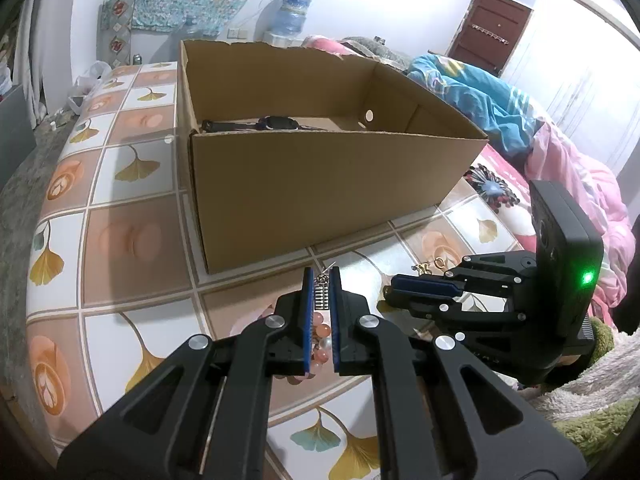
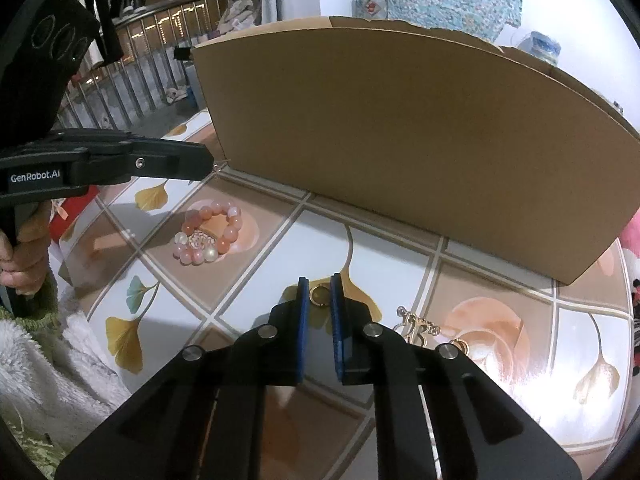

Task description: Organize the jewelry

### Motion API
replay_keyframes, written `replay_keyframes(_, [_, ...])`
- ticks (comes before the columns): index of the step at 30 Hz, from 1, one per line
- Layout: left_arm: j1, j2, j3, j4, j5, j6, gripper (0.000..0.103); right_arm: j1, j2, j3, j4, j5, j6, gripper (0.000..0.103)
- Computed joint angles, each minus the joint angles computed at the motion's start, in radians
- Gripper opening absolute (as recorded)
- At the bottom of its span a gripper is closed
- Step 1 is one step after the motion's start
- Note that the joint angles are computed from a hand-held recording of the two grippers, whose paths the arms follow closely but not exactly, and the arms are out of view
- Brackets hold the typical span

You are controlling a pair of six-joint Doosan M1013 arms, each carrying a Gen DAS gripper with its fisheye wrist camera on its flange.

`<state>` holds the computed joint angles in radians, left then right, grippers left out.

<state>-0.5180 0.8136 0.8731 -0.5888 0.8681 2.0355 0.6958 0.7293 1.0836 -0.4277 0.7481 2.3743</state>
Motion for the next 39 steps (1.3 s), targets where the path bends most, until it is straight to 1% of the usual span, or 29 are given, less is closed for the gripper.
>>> replay_keyframes(1, [0.0, 0.0, 0.0, -0.001, -0.001, 0.002, 0.006, 0.0, -0.001, 0.002, 0.002, -0.005, 0.002, 0.004])
replay_keyframes(12, [0.0, -0.002, 0.002, -0.002, -0.003, 0.005, 0.006, -0.003, -0.006, 0.002, 0.023, -0.013, 0.012, 0.004])
replay_keyframes(20, [0.0, -0.004, 0.007, -0.004, -0.005, 0.009, 0.006, 0.002, -0.002, -0.005, -0.013, 0.047, 0.066, 0.004])
replay_keyframes(25, [0.001, -0.005, 0.007, -0.004, -0.006, 0.009, 0.006, 0.004, 0.016, -0.032, 0.007, 0.061, 0.031, 0.004])
replay_keyframes(32, [0.003, -0.009, 0.021, -0.01, -0.015, 0.009, 0.006, 0.003, 0.02, -0.042, 0.043, 0.041, -0.021, 0.004])
replay_keyframes(35, [0.002, -0.009, 0.02, -0.008, -0.015, 0.006, 0.006, -0.001, 0.01, -0.028, 0.039, 0.022, -0.043, 0.008])
replay_keyframes(36, [0.003, -0.009, 0.02, -0.01, -0.014, 0.007, 0.006, -0.003, 0.008, -0.026, 0.04, 0.021, -0.057, 0.014])
replay_keyframes(37, [0.003, -0.01, 0.023, -0.01, -0.015, 0.008, 0.006, -0.004, 0.009, -0.028, 0.035, 0.026, -0.071, 0.023])
replay_keyframes(39, [0.003, -0.011, 0.026, -0.009, -0.016, 0.01, 0.006, -0.006, 0.012, -0.035, 0.033, 0.029, -0.13, 0.028])
